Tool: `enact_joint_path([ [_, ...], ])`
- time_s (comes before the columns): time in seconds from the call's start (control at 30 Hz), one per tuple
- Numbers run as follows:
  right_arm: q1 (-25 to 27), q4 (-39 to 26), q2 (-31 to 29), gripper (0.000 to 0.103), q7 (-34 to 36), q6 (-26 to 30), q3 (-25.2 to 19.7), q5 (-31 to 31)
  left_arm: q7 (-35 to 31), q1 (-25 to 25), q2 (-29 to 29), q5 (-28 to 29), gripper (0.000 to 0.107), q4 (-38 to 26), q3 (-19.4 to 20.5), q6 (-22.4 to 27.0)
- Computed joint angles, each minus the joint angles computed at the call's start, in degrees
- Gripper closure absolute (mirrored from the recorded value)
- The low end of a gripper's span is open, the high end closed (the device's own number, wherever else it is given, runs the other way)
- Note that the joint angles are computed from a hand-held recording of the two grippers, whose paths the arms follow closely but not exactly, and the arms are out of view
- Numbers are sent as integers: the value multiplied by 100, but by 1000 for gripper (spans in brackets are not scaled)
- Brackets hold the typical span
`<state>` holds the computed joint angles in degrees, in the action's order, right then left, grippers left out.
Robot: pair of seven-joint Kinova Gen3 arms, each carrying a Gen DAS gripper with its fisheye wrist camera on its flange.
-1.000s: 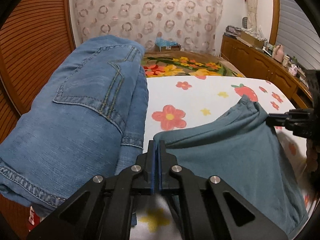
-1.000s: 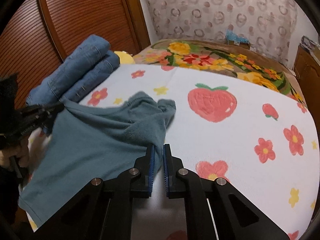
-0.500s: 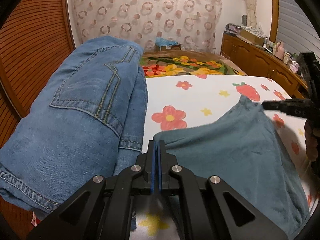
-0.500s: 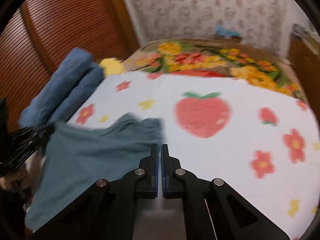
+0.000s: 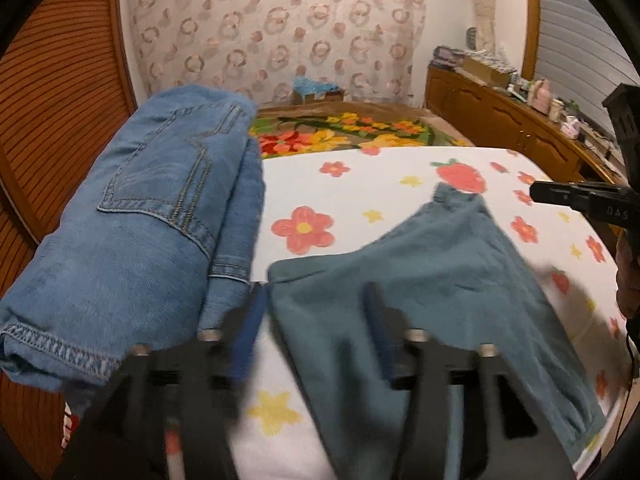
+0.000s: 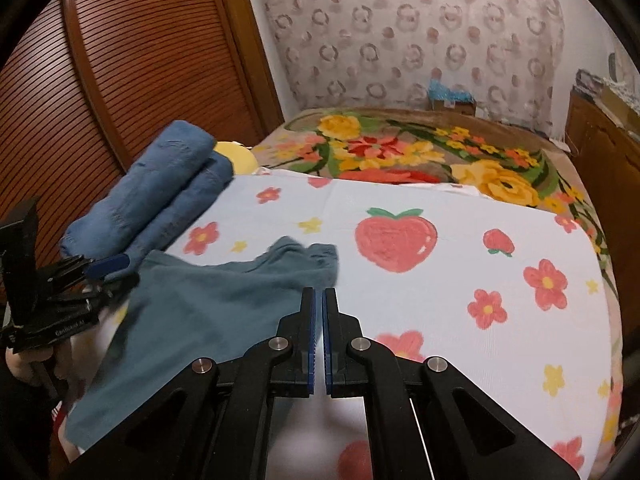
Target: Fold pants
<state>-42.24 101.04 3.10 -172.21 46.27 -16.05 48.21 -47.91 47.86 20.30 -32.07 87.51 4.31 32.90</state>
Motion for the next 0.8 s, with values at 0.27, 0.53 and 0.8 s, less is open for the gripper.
enact_joint_path([
  [0.27, -432, 196, -292, 100, -832, 764, -499, 517, 313, 257, -410, -273, 34, 442, 86, -102],
  [0.53, -1111, 207, -259, 92, -1571, 1730, -1006, 813, 1004, 384, -818, -798, 34, 984, 387, -31],
  [0.8, -1967, 318, -88, 78, -2406, 2492, -1288, 881, 1537, 181, -1276, -843, 34, 1816, 830, -202],
])
